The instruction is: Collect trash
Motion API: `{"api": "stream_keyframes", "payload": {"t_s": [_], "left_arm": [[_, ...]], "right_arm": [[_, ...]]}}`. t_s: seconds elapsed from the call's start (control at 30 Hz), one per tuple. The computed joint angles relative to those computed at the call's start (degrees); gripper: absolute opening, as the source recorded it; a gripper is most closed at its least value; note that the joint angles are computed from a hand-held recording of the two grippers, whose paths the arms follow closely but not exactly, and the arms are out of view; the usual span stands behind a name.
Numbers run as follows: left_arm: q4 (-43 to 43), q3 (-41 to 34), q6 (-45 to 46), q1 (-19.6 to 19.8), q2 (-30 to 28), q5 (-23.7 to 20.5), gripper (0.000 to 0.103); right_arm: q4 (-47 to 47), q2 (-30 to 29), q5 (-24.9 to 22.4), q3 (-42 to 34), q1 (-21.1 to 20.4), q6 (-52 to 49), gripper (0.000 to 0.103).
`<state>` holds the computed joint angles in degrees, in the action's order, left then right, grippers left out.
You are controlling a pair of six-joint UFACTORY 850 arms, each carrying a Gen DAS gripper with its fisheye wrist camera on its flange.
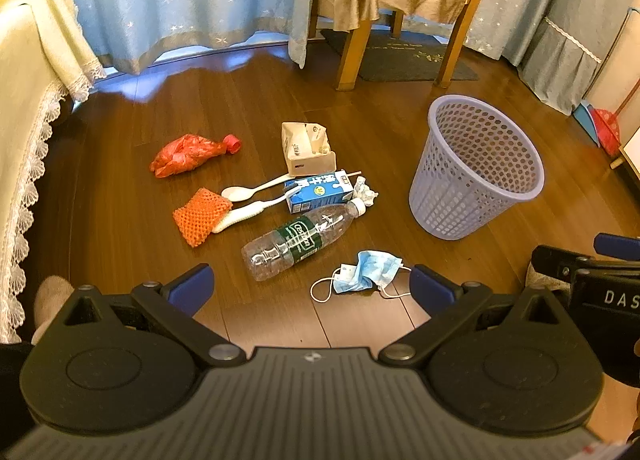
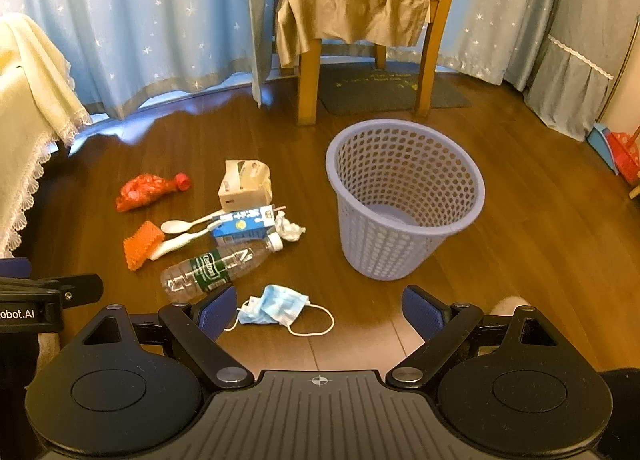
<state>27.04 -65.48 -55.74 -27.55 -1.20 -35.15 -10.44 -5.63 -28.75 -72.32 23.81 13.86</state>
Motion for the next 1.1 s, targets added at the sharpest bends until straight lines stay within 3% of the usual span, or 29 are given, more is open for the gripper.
{"api": "stream_keyframes", "payload": {"t_s": [0.27,0.37,0.7,0.87,0.97,1.1], "left_arm": [[-0.95,-1.77,4.21,1.06,-1.43,-0.32,0.102],[-2.8,-1.9,7.03,1.85,-1.67,0.63,0.102],[-10.86,-5.08,20.69,5.35,-6.13,5.92,0.102],[-11.81,-7.55,28.96,6.11,-10.12,9.08,0.102],[-13.49,-9.47,33.9,6.76,-12.84,9.57,0.102],[-19.06,-11.24,42.4,8.17,-15.58,9.85,0.102]], "right_arm": [[3.92,-0.91,4.8,-0.45,-1.33,-4.33,0.088],[3.04,-2.54,4.43,-2.19,-1.85,-5.3,0.088],[0.41,-9.87,6.7,-7.17,-5.58,-21.28,0.088],[5.1,-15.38,6.82,-10.57,-7.49,-34.47,0.087],[6.72,-19.0,5.39,-13.52,-7.95,-39.28,0.074],[1.34,-23.46,4.77,-16.48,-7.44,-39.98,0.061]]}}
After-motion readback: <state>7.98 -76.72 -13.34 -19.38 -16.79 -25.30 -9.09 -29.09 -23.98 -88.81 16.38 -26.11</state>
